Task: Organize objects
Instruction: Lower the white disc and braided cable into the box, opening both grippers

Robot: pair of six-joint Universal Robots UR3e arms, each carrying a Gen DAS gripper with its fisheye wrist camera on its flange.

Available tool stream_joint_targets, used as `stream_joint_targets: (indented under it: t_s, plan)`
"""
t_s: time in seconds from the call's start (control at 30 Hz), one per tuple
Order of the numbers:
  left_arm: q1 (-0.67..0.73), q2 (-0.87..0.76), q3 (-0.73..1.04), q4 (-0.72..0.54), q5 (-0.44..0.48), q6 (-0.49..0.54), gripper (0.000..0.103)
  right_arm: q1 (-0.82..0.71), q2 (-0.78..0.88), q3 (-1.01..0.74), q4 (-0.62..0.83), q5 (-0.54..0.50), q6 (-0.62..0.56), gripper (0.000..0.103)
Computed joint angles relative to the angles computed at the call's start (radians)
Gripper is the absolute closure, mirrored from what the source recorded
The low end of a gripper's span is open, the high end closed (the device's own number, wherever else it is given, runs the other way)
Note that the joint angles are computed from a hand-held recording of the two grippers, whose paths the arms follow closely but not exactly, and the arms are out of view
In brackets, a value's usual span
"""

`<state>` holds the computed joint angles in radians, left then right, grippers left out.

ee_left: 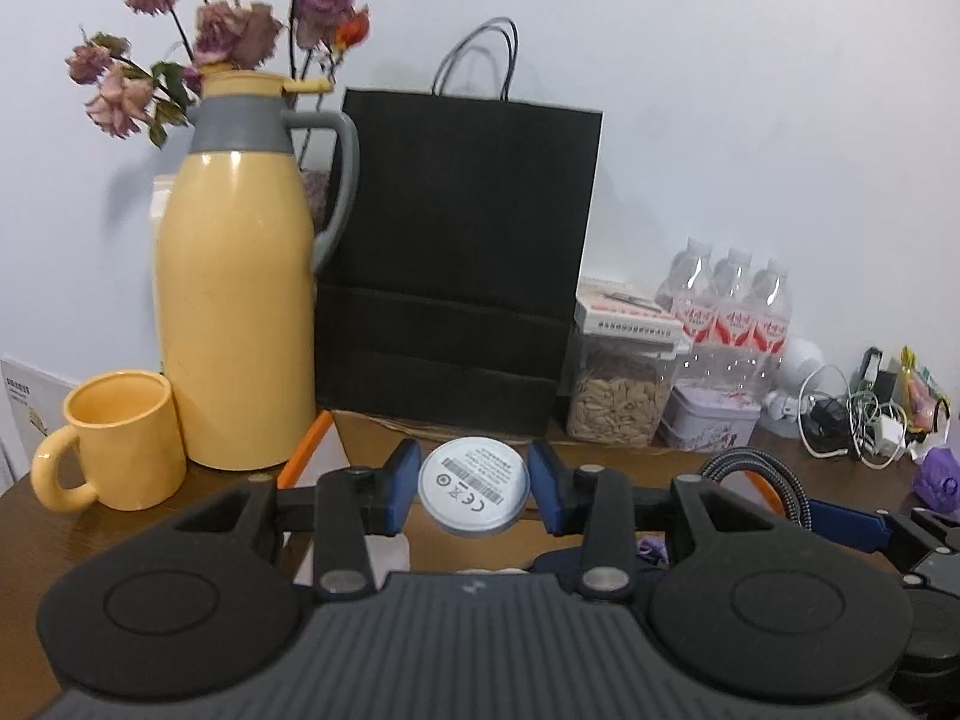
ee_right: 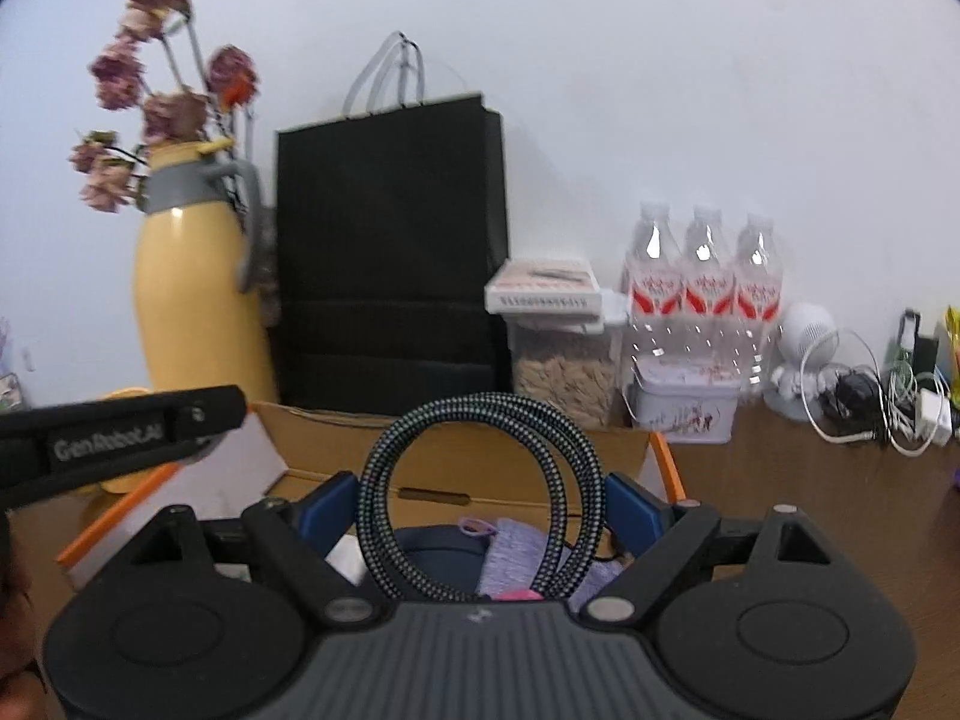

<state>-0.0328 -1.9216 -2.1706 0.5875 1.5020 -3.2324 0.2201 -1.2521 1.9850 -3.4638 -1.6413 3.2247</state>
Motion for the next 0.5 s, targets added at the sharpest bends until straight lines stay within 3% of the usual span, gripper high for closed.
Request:
stream_joint_targets:
  t_s: [0.17, 0.27, 0.3, 0.33, 0.5]
  plan:
    - [-0.003, -0.057, 0.063, -0.024, -0.014, 0.033, 0.061, -0.024, 0.038, -0.016, 0.001, 0.033, 0.001, 0.015]
    - [0.003, -0.066, 0.061, -0.006, -0.025, 0.045, 0.031, -0.031, 0.042, -0.024, 0.02, 0.035, 0.01, 0.014]
    - [0.008, -0.07, 0.054, 0.015, -0.028, 0.038, 0.01, -0.034, 0.04, -0.022, 0.026, 0.036, 0.013, 0.01]
    - [0.008, -0.074, 0.045, 0.048, -0.022, 0.028, 0.0, -0.035, 0.04, -0.022, 0.03, 0.033, 0.018, 0.0]
    - [0.021, -0.045, 0.007, 0.082, -0.036, 0.009, 0.0, -0.034, 0.024, -0.007, 0.019, 0.027, 0.025, 0.0]
